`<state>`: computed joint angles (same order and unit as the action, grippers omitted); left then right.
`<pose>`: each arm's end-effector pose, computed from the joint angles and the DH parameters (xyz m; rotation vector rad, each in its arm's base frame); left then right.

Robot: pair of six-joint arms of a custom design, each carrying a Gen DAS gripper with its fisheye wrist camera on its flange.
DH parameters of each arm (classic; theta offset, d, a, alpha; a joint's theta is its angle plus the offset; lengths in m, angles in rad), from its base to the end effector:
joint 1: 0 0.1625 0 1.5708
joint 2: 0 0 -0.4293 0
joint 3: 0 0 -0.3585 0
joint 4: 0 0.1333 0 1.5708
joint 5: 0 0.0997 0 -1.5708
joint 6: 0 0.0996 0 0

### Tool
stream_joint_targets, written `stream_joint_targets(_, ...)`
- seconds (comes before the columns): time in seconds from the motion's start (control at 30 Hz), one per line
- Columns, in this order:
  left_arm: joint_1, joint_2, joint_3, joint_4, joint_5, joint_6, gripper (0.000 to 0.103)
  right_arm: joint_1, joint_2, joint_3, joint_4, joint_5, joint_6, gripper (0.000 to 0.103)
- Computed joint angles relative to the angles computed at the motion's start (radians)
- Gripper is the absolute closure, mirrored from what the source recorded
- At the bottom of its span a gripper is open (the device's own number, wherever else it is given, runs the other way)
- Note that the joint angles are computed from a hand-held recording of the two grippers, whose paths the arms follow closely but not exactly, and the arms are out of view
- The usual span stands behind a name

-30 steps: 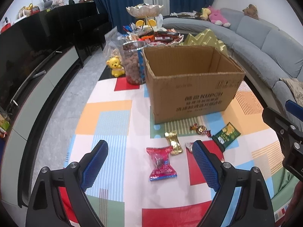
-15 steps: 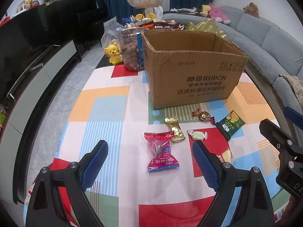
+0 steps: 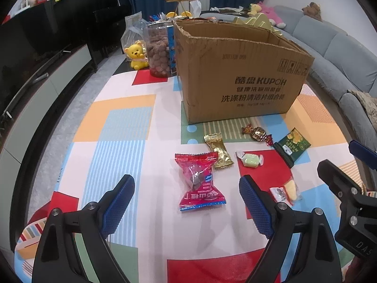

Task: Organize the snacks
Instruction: 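Move both tools back down toward the pink candy bag and cheese-wedge pack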

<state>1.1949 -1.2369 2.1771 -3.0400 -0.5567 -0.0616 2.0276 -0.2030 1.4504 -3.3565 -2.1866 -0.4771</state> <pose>0.0321 -0.5122 0.2834 0.0168 2.1506 -0.8186 0.3599 -0.5604 -0.1096 0.9091 -2.2798 0.6665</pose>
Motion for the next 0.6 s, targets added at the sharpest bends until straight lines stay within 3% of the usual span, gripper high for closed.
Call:
stream_joint_targets(0.23, 0.036, 0.023, -0.012, -0.028, -0.043, 0.024, 0.014, -0.015, 0.025, 0.005, -0.014, 0.008, -0.019, 0.021)
stream_joint_targets(0.6, 0.075, 0.065, -0.038, -0.035, -0.055, 0.033, 0.015, -0.038, 0.049, -0.004, 0.016, 0.012, -0.001, 0.021)
